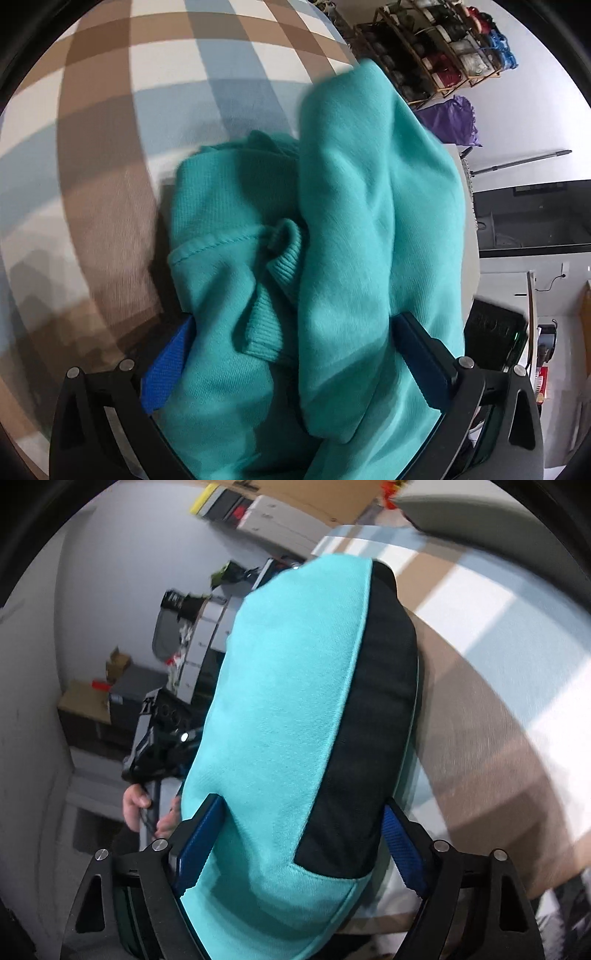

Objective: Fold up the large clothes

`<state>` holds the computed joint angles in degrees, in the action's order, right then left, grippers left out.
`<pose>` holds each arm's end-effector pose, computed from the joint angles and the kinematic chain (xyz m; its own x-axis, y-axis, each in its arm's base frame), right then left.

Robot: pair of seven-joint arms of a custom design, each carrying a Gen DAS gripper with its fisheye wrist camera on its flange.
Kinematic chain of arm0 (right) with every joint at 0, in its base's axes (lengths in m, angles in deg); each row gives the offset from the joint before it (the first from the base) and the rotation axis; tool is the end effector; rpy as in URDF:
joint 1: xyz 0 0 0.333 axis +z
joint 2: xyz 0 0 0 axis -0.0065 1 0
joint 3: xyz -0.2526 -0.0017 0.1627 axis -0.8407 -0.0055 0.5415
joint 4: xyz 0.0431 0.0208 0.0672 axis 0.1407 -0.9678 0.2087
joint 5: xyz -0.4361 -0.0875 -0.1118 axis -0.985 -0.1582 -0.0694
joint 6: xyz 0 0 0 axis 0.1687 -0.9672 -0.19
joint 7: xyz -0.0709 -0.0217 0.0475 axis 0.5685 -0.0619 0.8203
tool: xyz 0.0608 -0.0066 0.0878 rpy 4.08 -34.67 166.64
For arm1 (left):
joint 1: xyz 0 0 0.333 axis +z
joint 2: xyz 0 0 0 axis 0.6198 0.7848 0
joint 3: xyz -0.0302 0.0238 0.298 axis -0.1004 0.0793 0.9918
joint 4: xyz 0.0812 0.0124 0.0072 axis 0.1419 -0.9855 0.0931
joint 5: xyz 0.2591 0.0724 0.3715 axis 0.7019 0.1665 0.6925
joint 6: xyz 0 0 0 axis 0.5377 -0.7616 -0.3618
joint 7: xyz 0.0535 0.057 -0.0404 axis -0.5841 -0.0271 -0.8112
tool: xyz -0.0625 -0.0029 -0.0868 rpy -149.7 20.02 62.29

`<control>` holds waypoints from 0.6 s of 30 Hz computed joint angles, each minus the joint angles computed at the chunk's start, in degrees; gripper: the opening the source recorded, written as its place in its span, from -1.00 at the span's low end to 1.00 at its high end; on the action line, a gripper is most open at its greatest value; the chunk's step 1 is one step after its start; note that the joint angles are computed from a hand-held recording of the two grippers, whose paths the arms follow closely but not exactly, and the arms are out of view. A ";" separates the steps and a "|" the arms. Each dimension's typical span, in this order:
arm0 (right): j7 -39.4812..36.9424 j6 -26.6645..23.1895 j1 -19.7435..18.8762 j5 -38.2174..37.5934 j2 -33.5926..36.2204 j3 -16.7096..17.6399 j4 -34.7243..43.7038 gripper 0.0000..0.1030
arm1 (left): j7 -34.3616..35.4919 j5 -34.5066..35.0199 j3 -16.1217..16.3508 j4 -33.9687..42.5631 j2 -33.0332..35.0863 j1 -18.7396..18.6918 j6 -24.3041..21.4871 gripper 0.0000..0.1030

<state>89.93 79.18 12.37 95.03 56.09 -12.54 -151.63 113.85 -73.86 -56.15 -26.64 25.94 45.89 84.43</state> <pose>0.6222 0.1826 0.4770 0.1340 -0.5349 -0.8342 -0.9345 0.2119 -0.2860 0.7206 -0.0627 0.5429 -0.0942 -0.7741 0.6261 -0.9953 0.0594 -0.0763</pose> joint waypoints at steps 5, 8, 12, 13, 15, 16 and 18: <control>2.86 -10.75 -1.02 -16.91 6.56 0.46 12.72 0.63 | 2.93 -4.98 1.82 -18.34 -13.28 1.06 4.14 0.96; 5.30 -12.02 -0.64 -26.34 6.96 1.42 16.01 0.63 | 3.63 -8.01 4.50 -27.64 -20.81 0.40 5.79 0.96; 7.35 -9.26 1.61 -43.82 5.56 2.35 19.38 0.54 | 2.18 -11.99 8.09 -34.37 -26.49 -0.01 7.88 0.96; 6.21 -6.36 2.07 -45.41 3.17 2.67 17.46 0.45 | 2.54 -12.68 8.65 -36.00 -27.95 -0.18 9.37 0.96; 0.01 -3.76 2.16 -41.11 -2.26 2.43 12.62 0.40 | 2.61 -12.93 9.27 -37.90 -29.48 -0.80 11.82 0.96; -2.98 -3.43 2.86 -38.06 -4.24 2.10 11.20 0.38 | 3.10 -13.85 9.71 -38.62 -29.77 -1.18 12.26 0.96; -6.75 -7.76 4.46 -35.31 -6.96 1.82 9.90 0.37 | 3.40 -14.65 10.07 -40.25 -30.43 -1.83 13.73 0.96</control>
